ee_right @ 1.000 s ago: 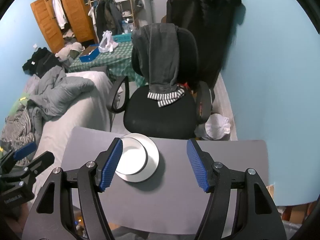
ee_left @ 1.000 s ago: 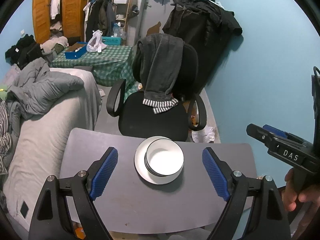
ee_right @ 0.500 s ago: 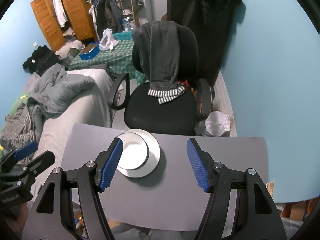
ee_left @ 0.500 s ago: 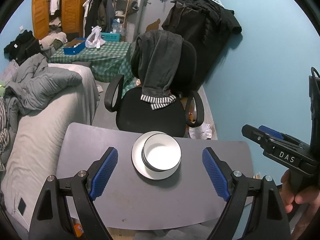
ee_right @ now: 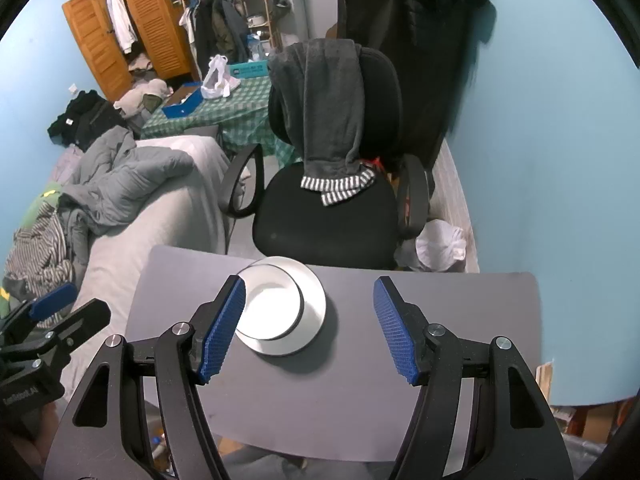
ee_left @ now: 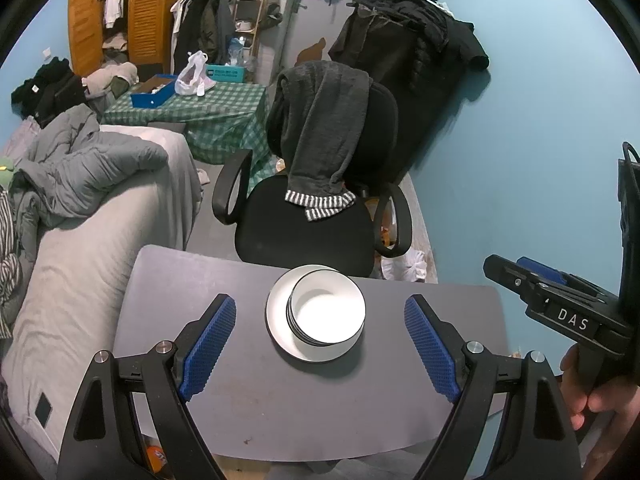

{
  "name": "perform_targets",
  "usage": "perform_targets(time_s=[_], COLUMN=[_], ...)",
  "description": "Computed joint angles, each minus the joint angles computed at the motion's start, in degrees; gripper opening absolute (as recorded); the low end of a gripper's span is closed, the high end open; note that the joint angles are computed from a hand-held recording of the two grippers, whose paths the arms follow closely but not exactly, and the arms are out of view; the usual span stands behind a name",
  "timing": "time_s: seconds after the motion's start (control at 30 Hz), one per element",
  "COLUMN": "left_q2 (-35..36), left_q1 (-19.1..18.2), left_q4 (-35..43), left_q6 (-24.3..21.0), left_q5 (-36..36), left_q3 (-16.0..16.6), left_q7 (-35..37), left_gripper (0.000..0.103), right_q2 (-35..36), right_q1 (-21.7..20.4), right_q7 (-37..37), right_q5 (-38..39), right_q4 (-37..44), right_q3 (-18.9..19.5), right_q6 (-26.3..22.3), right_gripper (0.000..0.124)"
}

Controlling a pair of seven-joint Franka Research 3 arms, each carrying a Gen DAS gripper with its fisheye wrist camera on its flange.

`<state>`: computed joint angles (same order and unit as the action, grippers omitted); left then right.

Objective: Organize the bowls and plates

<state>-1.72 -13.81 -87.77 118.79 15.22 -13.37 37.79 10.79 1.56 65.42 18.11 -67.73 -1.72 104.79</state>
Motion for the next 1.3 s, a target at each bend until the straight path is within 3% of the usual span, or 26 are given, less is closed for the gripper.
perform_targets(time_s=[0.83,1.3], left_q2=[0.3,1.6], left_q1=[0.0,-0.6], left_q4=[0.1,1.9], left_q6=[0.1,-2.6], left_q5=[0.0,3.1], left_q3=[0.1,-0.2], left_q7=[-0.9,-2.9], left_gripper=[0.087,0.088], right_q2=[-0.6,-2.3], right_q1=[0.1,0.3], right_q7=[-0.1,-0.7], right_q5=[-0.1,0.0], right_q4=[-1.1,-3.8], right_q3=[0.0,-0.1], right_q6=[0.1,1.0], right_gripper=[0.065,0.065])
